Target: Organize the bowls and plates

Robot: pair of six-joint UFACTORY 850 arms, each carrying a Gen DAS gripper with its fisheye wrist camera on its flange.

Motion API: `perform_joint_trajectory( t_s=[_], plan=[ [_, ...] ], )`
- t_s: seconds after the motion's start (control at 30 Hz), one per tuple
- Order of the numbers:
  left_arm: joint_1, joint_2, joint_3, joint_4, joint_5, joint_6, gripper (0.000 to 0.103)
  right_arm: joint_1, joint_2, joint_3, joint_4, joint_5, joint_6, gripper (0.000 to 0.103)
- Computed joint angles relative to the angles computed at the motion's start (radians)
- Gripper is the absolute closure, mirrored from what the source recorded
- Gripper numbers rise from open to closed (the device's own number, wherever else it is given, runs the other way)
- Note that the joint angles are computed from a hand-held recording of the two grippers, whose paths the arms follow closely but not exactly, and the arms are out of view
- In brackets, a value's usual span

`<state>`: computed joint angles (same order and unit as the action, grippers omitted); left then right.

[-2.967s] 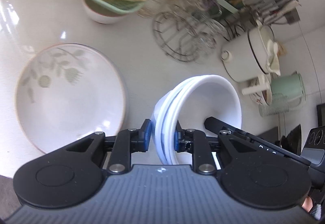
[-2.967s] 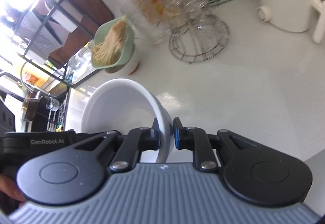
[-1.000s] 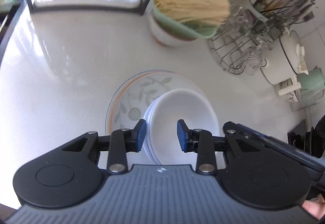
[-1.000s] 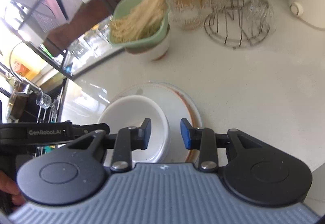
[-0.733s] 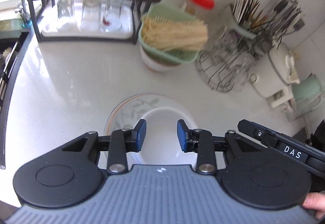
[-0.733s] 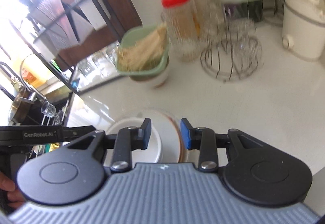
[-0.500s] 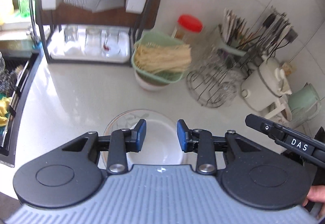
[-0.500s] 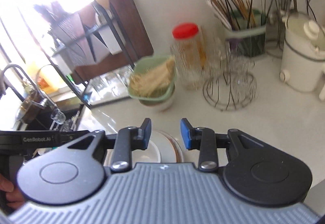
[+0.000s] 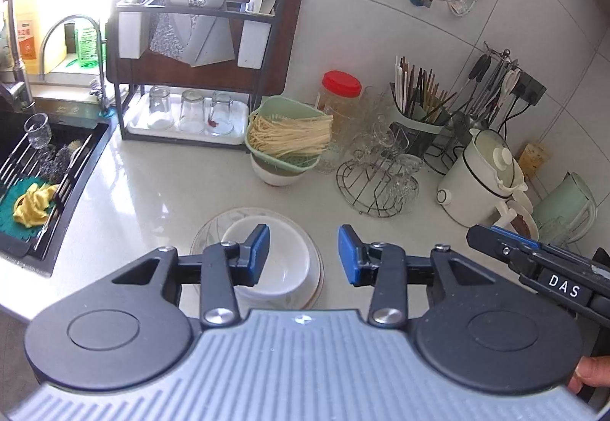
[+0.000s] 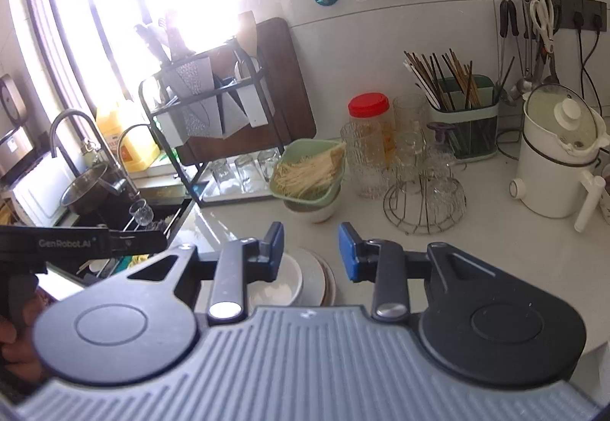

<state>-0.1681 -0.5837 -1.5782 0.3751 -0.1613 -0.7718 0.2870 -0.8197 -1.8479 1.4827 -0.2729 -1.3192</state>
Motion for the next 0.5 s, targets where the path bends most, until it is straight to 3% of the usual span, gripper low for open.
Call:
perform_joint_trajectory(
  t_s=[0.23, 0.33, 0.5],
  plan=[
    [-0.055, 0.102, 0.151, 0.412, -0.018, -0.468, 0.057, -0.011, 0.118, 0.194, 0.293, -0.05, -0.319, 0.067],
    [-0.073, 0.132, 0.192, 0.484, -0.03, -0.557, 0.057, -0.015, 0.155, 0.256, 0.375, -0.052, -0.413, 0.067],
    [-0.087, 0.176, 0.241, 0.532, -0.04, -0.592, 0.057, -0.021, 0.201, 0.321, 0.394, -0.052, -0.426, 0.067]
  ],
)
